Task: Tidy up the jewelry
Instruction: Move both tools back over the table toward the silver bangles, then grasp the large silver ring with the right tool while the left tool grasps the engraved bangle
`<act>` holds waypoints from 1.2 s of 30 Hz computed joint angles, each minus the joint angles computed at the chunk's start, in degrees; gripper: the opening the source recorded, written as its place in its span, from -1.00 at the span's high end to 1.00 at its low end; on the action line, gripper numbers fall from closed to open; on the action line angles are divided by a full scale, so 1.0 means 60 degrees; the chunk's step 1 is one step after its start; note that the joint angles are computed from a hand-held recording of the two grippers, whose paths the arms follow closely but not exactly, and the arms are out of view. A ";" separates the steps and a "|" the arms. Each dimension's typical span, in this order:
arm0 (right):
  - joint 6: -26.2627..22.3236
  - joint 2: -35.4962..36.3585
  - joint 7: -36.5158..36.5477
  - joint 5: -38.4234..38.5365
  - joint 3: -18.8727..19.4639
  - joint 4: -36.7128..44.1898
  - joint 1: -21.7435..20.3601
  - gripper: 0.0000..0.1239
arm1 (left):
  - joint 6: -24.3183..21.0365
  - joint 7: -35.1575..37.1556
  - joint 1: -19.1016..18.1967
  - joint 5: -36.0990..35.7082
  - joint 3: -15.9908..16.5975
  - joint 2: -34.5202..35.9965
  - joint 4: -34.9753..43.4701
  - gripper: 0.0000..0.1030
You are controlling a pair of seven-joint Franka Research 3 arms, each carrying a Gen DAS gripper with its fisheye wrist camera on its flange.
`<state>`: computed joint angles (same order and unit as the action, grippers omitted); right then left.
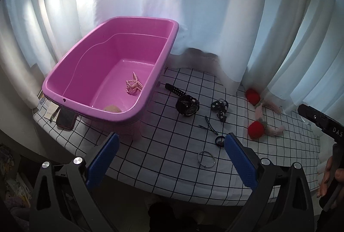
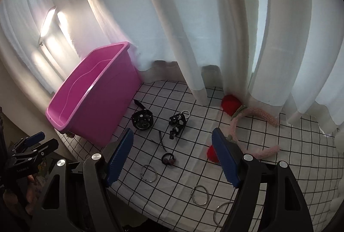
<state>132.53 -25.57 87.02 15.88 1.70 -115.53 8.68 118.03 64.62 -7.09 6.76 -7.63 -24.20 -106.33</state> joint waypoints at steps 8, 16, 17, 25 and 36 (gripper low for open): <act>0.0151 -0.2281 0.0013 -0.0258 -0.0416 -0.3017 -0.0878 -0.16 | 0.0403 -0.1037 -0.0463 -0.0133 -0.0531 -0.0465 -0.1207 -0.87; 0.0280 -0.3214 0.0250 -0.0138 -0.0285 -0.4652 -0.1248 -0.16 | 0.0283 -0.1317 -0.0845 -0.0003 -0.0580 -0.0500 -0.2006 -0.87; 0.0330 -0.3308 0.0353 -0.0123 -0.0214 -0.4789 -0.1257 -0.16 | 0.0374 -0.1253 -0.0868 0.0035 -0.0559 -0.0514 -0.2099 -0.87; 0.0891 -0.3870 0.1949 -0.0556 0.0658 -0.5629 -0.1563 -0.16 | 0.1192 0.0182 -0.1079 -0.0298 -0.0126 -0.0045 -0.2496 -0.87; 0.1951 -0.3153 0.3521 -0.1964 0.1183 -0.6242 -0.1505 -0.17 | 0.2925 0.1048 -0.0869 -0.0513 -0.0223 0.0706 -0.3250 -0.87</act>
